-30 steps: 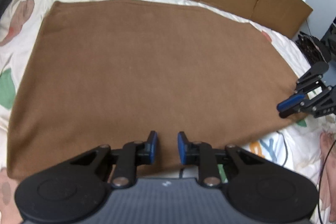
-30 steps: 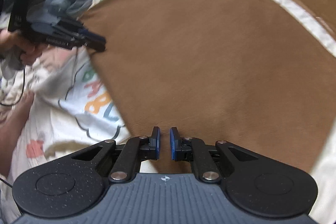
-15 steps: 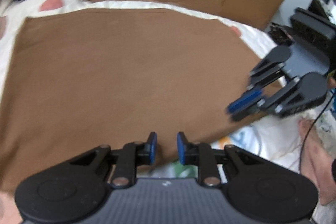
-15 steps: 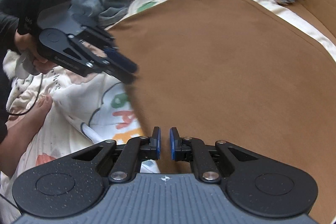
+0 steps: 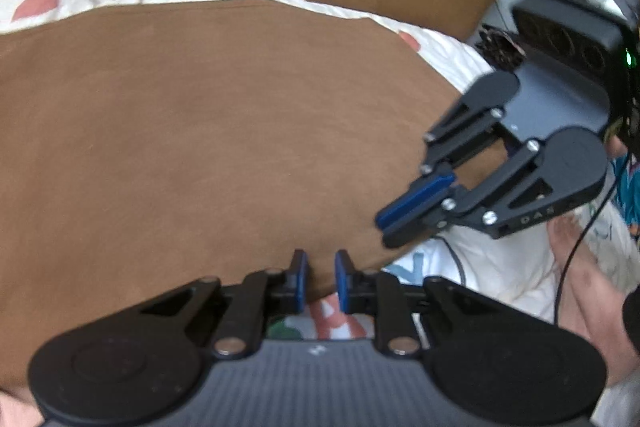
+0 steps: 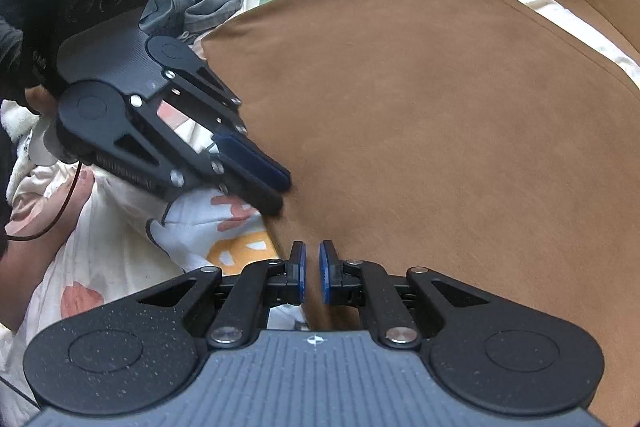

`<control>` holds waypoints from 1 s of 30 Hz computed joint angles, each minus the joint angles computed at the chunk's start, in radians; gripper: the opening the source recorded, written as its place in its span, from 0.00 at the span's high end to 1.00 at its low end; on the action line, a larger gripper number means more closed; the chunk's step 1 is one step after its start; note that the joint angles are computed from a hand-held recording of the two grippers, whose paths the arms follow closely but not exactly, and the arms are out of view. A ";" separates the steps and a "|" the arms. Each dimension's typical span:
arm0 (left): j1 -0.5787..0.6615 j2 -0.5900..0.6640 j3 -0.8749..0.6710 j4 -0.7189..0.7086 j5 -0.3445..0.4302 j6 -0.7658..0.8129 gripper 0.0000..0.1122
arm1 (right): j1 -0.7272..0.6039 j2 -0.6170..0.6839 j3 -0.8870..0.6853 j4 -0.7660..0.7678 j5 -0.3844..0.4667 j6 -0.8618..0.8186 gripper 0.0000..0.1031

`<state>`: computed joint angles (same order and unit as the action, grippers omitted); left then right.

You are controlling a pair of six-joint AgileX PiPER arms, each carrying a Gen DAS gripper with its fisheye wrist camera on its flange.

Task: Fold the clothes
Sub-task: 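Move the left gripper to the end of the brown shirt strip, then pinch the end of the brown shirt strip with the left gripper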

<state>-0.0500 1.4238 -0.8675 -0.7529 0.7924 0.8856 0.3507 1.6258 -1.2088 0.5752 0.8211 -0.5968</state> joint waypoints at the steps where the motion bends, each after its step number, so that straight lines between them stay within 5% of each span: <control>1: 0.015 -0.008 0.004 0.006 0.001 0.001 0.84 | -0.008 -0.009 0.008 0.002 0.003 -0.002 0.90; 18: 0.256 -0.117 0.052 0.170 -0.018 -0.169 0.85 | -0.062 -0.132 0.117 -0.083 0.037 0.070 0.89; 30: 0.335 -0.147 0.055 0.338 -0.104 -0.375 0.85 | -0.085 -0.217 0.186 -0.175 0.057 0.174 0.89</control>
<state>0.2850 1.2771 -0.8120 -0.4144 0.6883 0.5109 0.2662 1.4087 -1.0233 0.4004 0.8780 -0.4226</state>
